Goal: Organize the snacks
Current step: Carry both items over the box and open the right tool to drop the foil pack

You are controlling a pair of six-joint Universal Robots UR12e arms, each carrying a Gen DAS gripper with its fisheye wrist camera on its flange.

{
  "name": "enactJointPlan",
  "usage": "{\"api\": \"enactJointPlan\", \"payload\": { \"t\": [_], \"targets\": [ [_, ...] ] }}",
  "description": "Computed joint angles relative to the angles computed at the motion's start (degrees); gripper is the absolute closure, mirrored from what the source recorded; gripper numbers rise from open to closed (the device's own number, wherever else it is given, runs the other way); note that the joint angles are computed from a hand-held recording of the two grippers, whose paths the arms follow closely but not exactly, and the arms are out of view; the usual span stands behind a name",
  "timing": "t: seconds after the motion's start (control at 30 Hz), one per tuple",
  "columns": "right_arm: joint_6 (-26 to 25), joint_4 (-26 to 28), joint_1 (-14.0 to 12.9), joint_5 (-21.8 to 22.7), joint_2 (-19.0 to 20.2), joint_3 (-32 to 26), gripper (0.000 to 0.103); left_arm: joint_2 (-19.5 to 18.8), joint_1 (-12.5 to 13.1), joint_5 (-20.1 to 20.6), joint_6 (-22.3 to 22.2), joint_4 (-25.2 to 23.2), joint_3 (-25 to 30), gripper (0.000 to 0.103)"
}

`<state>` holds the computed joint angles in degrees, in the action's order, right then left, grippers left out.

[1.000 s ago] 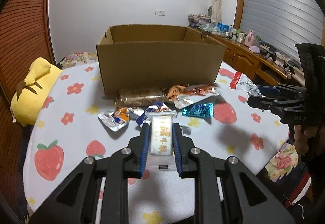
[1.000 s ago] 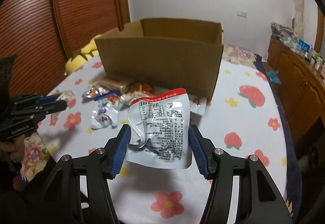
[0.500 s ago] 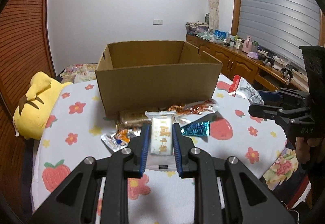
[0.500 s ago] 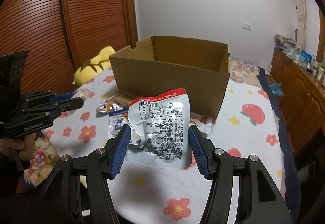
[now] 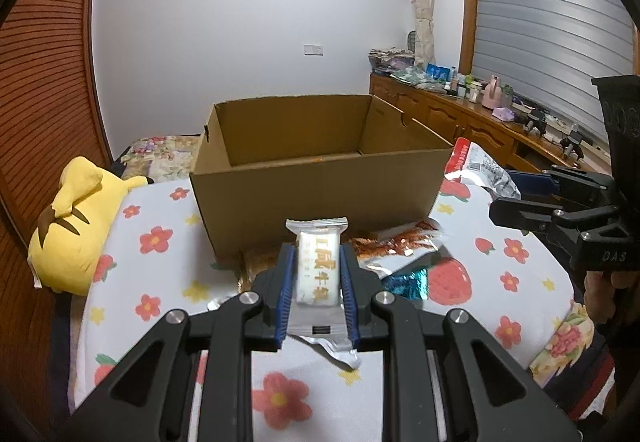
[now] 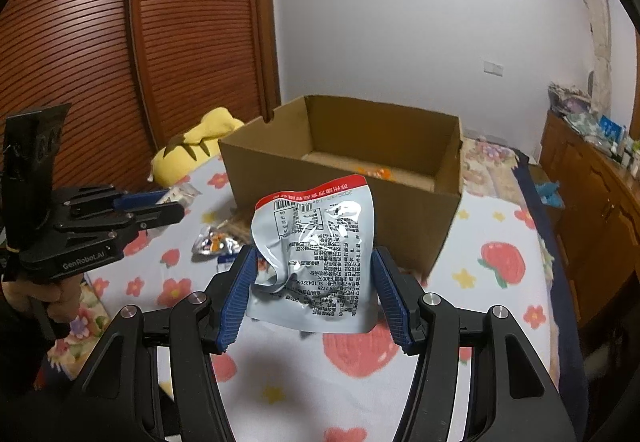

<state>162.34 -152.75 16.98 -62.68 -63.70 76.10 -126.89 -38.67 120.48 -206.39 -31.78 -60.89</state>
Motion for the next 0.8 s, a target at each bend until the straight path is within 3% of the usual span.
{"api": "enactJointPlan", "payload": {
  "t": [0.27,0.8],
  "targets": [
    [-1.74,2.18,0.3,1.81,3.34,-5.87,0.043,-1.0,1.5,0.03,0.81,-1.0,3.01,0.083],
    [-1.72,9.75,0.08,0.85,12.47,-21.13,0.043,-6.33,4.52,-2.17,3.71,-5.92,13.68,0.083]
  ]
}}
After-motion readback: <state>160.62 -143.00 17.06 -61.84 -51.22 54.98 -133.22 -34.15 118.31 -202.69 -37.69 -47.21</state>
